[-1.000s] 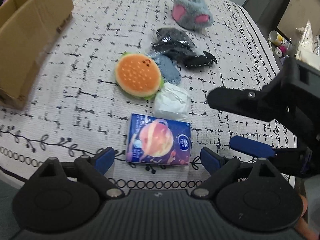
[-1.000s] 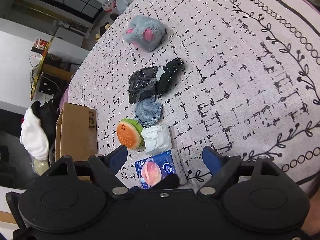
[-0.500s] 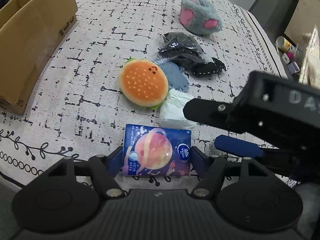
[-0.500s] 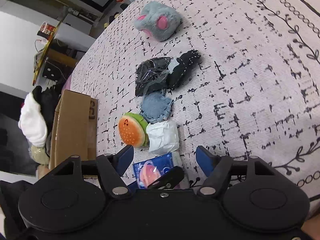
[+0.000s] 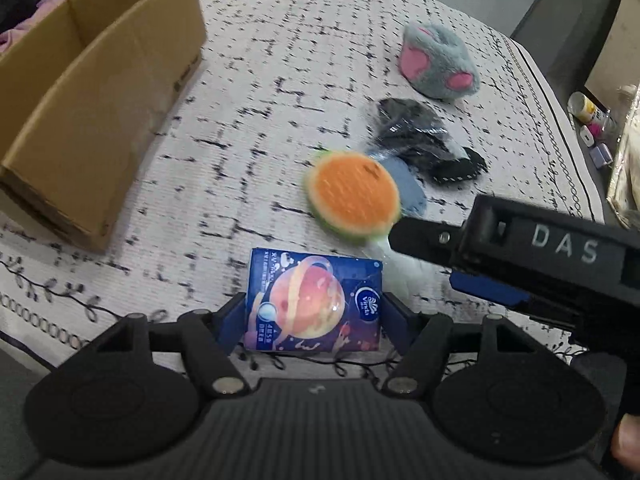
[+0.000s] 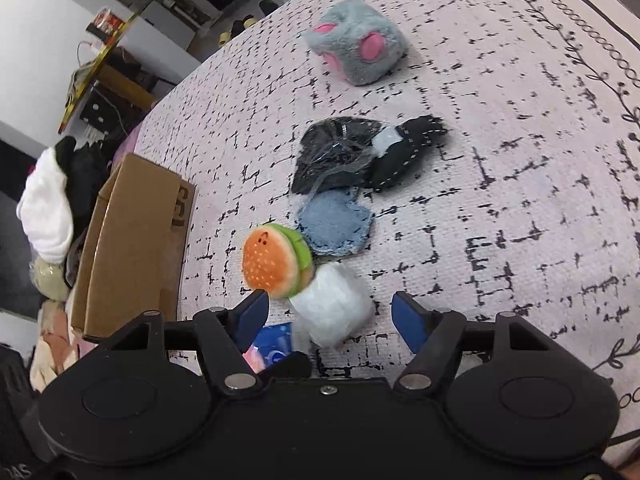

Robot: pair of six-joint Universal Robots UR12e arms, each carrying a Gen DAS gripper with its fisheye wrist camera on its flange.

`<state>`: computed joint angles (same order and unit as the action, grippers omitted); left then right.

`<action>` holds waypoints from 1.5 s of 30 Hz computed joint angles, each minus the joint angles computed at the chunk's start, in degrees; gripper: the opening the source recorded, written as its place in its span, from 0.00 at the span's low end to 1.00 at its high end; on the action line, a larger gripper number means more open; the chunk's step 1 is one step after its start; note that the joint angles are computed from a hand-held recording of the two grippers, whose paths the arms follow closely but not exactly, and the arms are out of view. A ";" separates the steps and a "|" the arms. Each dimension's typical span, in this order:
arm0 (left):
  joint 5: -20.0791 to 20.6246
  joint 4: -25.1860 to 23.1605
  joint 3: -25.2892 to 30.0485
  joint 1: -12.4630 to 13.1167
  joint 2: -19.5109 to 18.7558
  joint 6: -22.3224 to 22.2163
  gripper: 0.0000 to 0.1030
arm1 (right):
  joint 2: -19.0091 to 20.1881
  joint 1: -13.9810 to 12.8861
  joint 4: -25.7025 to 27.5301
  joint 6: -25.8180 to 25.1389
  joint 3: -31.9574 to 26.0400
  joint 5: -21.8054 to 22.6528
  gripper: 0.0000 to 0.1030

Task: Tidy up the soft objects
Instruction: 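Carry the tissue pack in the left tool while the right tool carries the white pouch over the box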

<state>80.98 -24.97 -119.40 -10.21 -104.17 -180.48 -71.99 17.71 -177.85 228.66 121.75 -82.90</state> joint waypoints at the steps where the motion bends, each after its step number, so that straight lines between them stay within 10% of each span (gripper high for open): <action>1: 0.19 -0.09 0.03 0.19 0.07 0.16 0.67 | 0.18 0.17 0.31 -0.25 -0.29 -0.13 0.67; 12: 0.76 0.78 -0.83 1.86 1.15 0.35 0.67 | 1.78 1.89 4.69 -3.88 -2.66 -2.71 0.52; 45: -6.60 2.76 -1.70 8.52 9.98 7.19 0.68 | -4.43 6.86 -0.07 0.87 -2.85 -14.88 0.52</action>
<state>74.38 -22.21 -121.10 -1.70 -94.19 -173.29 -76.42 24.57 -177.92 229.53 118.90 -97.78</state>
